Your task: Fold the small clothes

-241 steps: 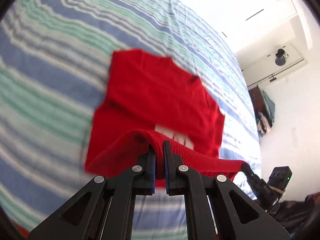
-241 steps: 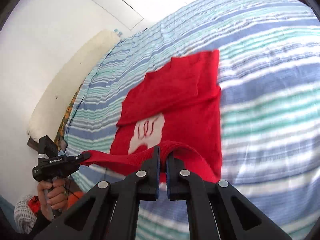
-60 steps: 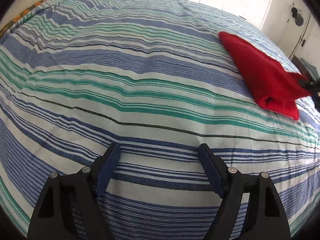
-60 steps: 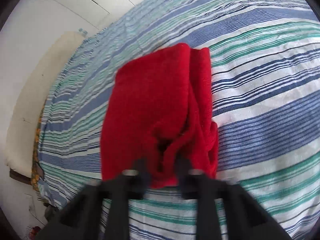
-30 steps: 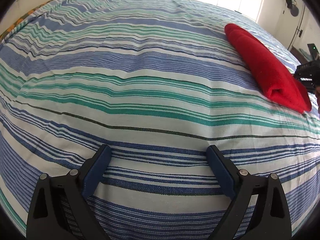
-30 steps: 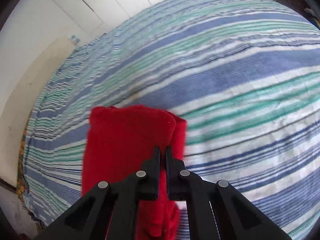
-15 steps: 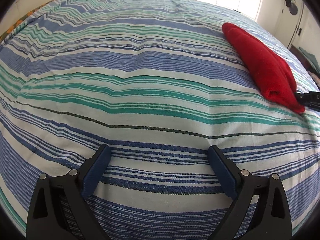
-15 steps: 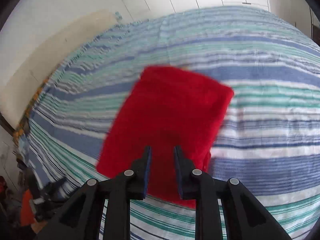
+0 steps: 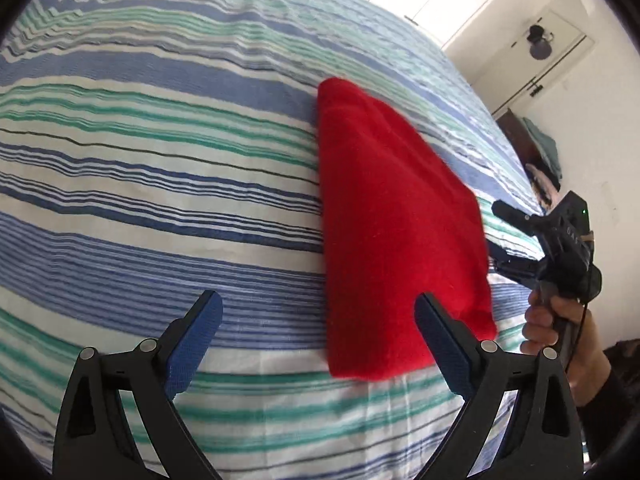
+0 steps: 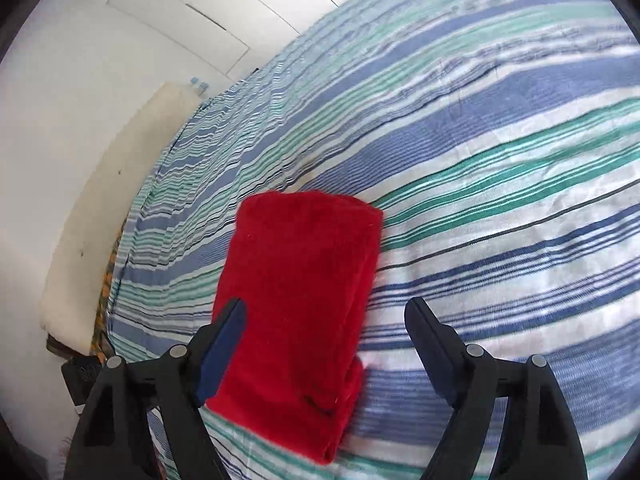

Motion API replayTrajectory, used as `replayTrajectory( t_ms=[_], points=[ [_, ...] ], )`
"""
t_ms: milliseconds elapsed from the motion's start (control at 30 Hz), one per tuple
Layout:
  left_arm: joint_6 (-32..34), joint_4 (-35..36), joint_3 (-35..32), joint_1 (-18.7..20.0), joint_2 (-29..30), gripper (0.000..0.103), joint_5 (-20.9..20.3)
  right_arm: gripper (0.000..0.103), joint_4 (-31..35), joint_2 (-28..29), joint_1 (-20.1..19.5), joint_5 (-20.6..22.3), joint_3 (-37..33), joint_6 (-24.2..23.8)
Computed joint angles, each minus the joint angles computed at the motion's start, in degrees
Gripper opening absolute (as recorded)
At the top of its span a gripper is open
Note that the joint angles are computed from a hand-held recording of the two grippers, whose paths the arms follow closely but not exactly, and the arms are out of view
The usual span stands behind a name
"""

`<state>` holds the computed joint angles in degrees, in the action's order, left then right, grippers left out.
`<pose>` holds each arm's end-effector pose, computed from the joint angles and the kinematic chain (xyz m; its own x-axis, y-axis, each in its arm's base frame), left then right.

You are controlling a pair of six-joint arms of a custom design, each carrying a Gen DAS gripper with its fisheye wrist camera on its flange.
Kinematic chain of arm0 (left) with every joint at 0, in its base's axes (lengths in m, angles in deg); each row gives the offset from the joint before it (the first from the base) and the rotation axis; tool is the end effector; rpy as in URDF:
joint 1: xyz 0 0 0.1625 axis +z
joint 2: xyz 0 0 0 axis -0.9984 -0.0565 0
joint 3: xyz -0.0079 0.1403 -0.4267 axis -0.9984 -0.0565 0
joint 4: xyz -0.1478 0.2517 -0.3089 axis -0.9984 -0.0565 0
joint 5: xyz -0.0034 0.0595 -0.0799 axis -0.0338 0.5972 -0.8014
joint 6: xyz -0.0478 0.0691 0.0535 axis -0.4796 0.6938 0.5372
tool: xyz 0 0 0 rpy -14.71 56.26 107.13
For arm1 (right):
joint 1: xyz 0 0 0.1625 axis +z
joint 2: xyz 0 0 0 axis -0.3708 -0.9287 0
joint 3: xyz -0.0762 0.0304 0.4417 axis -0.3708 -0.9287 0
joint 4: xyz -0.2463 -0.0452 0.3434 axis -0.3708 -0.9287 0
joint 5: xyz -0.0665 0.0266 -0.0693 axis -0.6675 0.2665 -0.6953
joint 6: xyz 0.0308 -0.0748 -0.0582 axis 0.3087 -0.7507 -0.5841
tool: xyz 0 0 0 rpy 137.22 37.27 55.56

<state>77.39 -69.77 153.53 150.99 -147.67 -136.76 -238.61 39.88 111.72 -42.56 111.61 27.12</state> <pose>-0.0499 -0.4776 0.1893 -0.9123 0.3026 -0.2761 0.3634 0.9088 -0.2050 0.1209 -0.4642 0.0417 -0.9777 0.2078 -0.0310 0.1717 0.7053 -0.6878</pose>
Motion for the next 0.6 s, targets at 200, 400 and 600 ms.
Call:
replayTrajectory(
  t_ms=[200,400,600],
  points=[
    [1.0,1.6,-2.8,-0.4,7.0,0.074,-0.5,0.069,12.2,3.0,-2.9,6.8,-10.5,-3.2],
    [2.2,0.6,0.0,-7.0,3.3,0.023,4.1,0.022,17.8,4.3,5.8,-8.0,-16.2,-12.4],
    [-0.8,-0.4,1.8,-11.4,-0.8,0.052,6.7,0.022,14.2,0.9,11.8,-10.4,-14.9,-18.7]
  ],
)
